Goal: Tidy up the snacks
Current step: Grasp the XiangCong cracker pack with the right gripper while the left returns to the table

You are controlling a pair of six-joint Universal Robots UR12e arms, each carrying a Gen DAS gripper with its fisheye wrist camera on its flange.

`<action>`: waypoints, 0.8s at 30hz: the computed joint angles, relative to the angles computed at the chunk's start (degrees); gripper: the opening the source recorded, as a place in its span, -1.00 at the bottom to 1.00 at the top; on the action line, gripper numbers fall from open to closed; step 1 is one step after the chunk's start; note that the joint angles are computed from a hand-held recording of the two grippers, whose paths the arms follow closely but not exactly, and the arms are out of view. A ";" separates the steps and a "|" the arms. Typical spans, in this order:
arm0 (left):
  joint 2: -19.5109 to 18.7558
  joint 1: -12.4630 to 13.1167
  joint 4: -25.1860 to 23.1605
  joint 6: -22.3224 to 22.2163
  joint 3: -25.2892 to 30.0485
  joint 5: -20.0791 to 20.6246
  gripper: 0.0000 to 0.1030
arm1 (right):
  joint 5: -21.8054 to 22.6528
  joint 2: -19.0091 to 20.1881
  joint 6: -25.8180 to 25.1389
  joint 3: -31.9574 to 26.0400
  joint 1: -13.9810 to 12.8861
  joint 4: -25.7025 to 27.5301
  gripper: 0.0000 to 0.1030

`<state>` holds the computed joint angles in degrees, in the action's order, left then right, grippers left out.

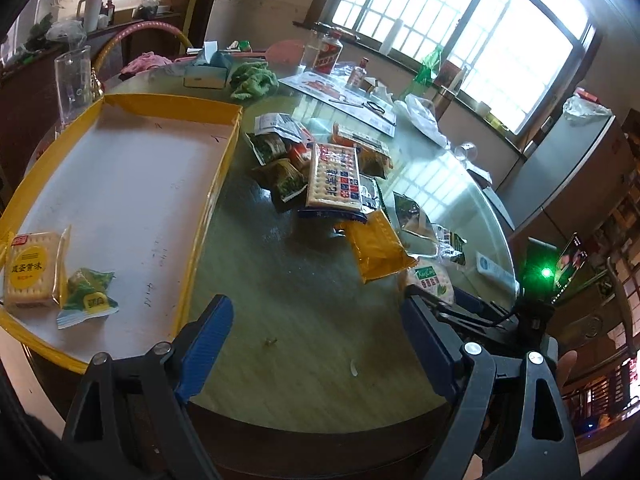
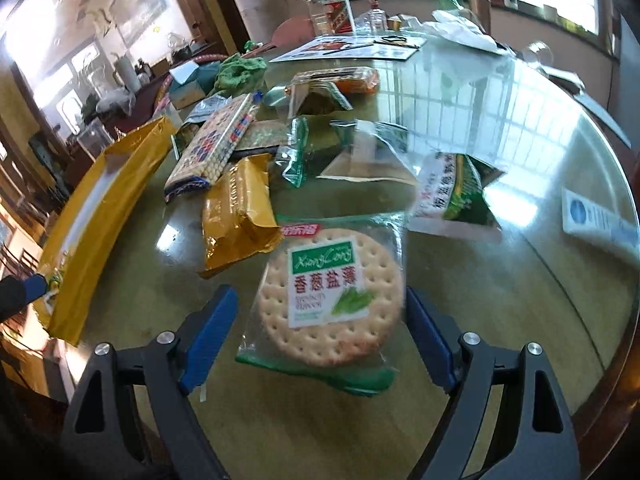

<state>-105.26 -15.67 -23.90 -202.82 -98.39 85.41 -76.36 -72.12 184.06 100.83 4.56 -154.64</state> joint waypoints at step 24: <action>-5.25 -0.22 -7.53 2.71 6.57 -5.01 0.68 | -0.36 -2.05 -4.39 2.94 0.38 -0.78 0.49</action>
<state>-110.51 -15.89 -31.43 -200.11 -91.82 80.40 -76.72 -74.18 179.67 103.77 4.94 -155.42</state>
